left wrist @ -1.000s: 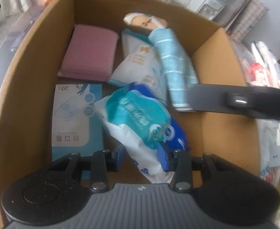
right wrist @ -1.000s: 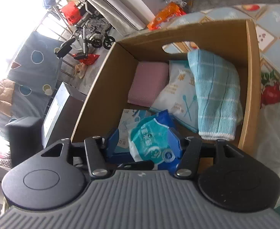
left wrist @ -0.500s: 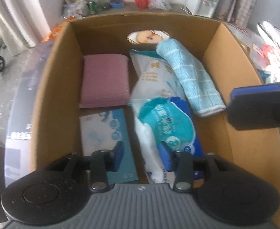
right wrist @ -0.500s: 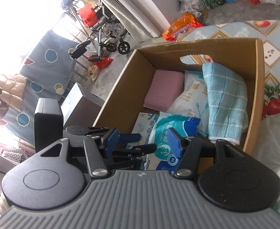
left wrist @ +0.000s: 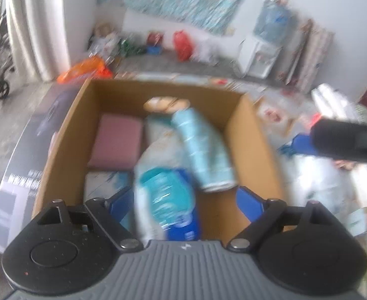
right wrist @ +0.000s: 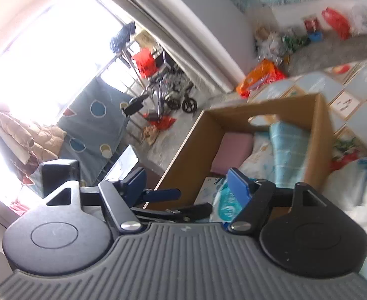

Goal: Organize soft objects
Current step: 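Move both tools to the pink plush toy and close the left tool on it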

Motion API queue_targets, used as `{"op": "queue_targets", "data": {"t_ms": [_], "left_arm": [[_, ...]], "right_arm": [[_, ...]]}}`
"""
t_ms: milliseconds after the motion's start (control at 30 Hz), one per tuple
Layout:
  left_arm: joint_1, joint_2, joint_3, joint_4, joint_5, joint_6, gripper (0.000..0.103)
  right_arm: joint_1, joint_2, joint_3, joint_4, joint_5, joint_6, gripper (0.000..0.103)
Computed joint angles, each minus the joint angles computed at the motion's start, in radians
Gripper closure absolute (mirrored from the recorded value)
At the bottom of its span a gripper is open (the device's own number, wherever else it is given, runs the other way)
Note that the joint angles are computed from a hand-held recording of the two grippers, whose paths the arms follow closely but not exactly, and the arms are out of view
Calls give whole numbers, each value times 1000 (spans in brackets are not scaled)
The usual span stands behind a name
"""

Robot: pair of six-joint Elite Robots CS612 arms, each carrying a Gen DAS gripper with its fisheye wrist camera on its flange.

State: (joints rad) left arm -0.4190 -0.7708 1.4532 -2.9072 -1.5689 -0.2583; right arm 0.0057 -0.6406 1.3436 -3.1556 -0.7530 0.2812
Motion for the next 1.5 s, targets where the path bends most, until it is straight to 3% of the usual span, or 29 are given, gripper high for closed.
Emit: {"op": "queue_targets", "data": {"t_ms": [233,467,667,900,1033,1167,1433,1500], "left_arm": [[-58,-7,0,-90,-9,51,8],[-116,34,-81,-39,-28,115,8],[-158,96,-193,44,-45,169,8],[-196,209,-376,162,-24,181,8],[-196,274,-494,238,25,60,11],[-169,347,-646,376,-45,-117,20],[-152,492,-912,614,-103,-212,39],[-150,508,-934,617,-118,-237,40]], "right_arm": [[-77,-94,169,-148,-62,-7,23],[-181,-161,314,-240,-174,27,21],[-260,-169,384,-290,-239,74,19],[-295,-92,329,-193,-180,204,19],[-273,-27,241,-90,-179,238,19],[-256,25,167,-15,-167,244,19],[-241,127,29,25,-120,378,21],[-238,151,2,22,-116,405,25]]}}
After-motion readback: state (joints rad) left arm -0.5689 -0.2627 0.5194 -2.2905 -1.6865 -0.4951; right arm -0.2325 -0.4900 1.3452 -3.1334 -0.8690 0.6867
